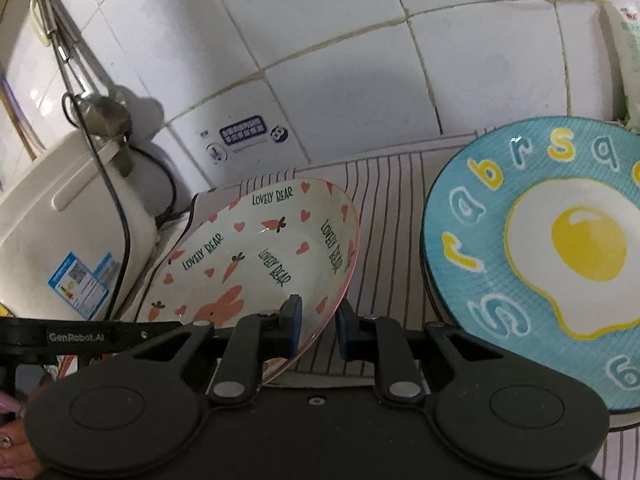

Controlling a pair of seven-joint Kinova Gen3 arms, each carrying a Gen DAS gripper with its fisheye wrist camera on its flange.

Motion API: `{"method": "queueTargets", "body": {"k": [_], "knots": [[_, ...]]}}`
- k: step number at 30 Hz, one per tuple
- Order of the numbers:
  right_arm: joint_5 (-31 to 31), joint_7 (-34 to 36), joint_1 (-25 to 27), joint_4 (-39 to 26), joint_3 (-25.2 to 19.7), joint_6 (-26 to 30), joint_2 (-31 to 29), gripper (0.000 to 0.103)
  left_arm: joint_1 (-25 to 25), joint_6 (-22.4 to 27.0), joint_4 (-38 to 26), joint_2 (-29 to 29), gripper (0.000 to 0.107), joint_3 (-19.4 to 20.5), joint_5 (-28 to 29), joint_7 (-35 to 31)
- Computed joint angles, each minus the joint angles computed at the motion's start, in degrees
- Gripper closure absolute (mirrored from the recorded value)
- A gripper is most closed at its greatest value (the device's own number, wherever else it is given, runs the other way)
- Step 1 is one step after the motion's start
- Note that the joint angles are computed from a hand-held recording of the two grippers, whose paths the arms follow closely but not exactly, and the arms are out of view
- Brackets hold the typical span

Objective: Organize plates and bowls

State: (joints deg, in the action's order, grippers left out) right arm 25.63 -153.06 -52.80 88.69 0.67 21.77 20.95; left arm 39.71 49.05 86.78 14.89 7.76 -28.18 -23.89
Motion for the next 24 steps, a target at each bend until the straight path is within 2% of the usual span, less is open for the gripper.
{"method": "queueTargets", "body": {"k": [5, 10, 15, 18, 24], "knots": [[-2.0, 2.9, 2.2, 1.2, -2.4, -0.6, -1.5, 0.081, -0.1, -0.1, 1.0, -1.6, 0.08, 0.9, 1.5, -0.2], [-3.0, 6.1, 3.2, 3.1, -3.3, -1.9, -3.9, 0.081, 2.3, 3.1, -0.3, -2.6, 0.08, 1.8, -1.6, 2.5], [1.4, 1.6, 0.6, 6.0, -1.2, -2.5, -7.5, 0.081, 4.5, 6.7, -3.2, -2.8, 0.08, 3.2, -4.5, 2.7], [3.0, 1.2, 2.2, 7.7, -2.6, -3.1, -9.8, 0.081, 6.5, 9.2, -5.7, -2.3, 0.08, 3.7, -6.8, 3.1], [4.8, 3.9, 7.4, 10.4, -6.4, -3.5, -14.6, 0.081, 8.7, 10.6, -10.9, -0.8, 0.08, 4.0, -6.6, 3.0]]}}
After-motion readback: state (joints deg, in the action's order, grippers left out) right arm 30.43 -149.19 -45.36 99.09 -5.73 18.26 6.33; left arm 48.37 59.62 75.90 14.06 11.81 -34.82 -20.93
